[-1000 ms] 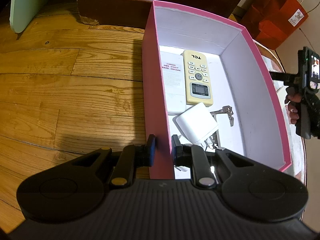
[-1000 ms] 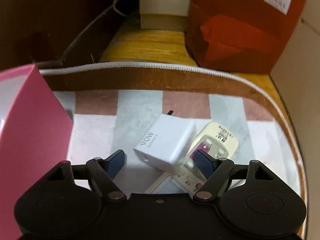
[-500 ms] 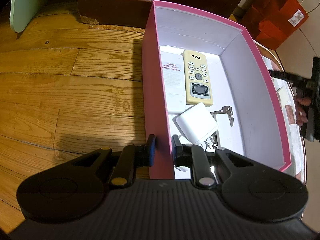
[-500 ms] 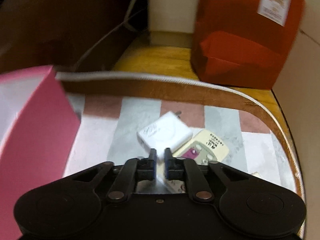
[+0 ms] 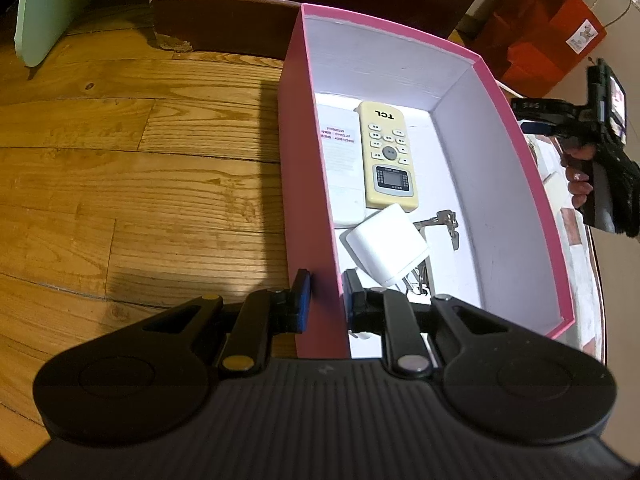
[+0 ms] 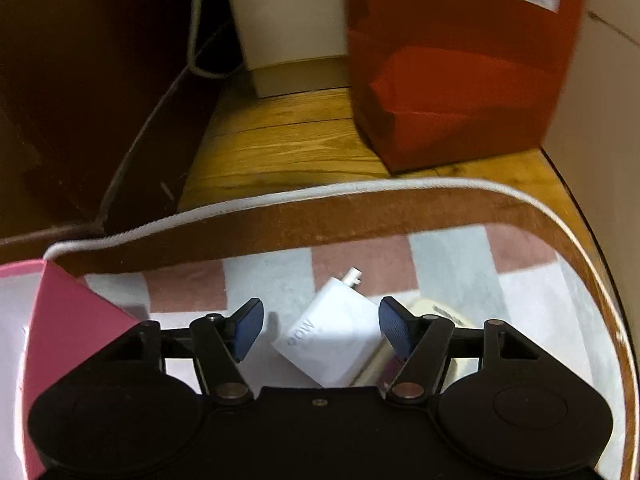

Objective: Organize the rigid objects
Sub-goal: 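Grasp the white cube charger with the right gripper and lift it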

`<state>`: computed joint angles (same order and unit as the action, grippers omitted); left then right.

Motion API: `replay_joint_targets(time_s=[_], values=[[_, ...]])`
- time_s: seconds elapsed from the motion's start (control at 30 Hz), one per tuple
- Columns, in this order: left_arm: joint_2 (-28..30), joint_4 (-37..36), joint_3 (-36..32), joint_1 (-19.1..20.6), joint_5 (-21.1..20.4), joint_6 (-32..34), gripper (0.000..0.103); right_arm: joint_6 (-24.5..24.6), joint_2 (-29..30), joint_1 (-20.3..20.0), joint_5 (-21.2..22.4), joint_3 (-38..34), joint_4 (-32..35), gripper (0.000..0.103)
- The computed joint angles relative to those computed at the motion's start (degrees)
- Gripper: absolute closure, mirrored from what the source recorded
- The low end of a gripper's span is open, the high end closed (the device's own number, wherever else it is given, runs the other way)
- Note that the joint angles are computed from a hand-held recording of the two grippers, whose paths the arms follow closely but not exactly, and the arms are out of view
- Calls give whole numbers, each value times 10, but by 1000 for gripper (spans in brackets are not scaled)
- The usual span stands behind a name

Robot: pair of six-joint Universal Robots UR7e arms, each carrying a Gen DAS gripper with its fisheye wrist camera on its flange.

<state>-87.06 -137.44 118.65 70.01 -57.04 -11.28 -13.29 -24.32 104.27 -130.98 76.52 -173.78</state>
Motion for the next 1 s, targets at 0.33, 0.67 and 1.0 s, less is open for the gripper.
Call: replay_joint_targets(time_s=[0.33, 0.67, 1.0], values=[[-5, -4, 3, 3, -7, 7, 87, -113, 55, 12, -106, -46, -5, 21], [-6, 0, -1, 8, -18, 3, 86, -108, -37, 0, 51, 102, -27, 25], [-12, -5, 2, 6, -24, 8, 86, -208, -86, 30, 33, 266, -100, 25]])
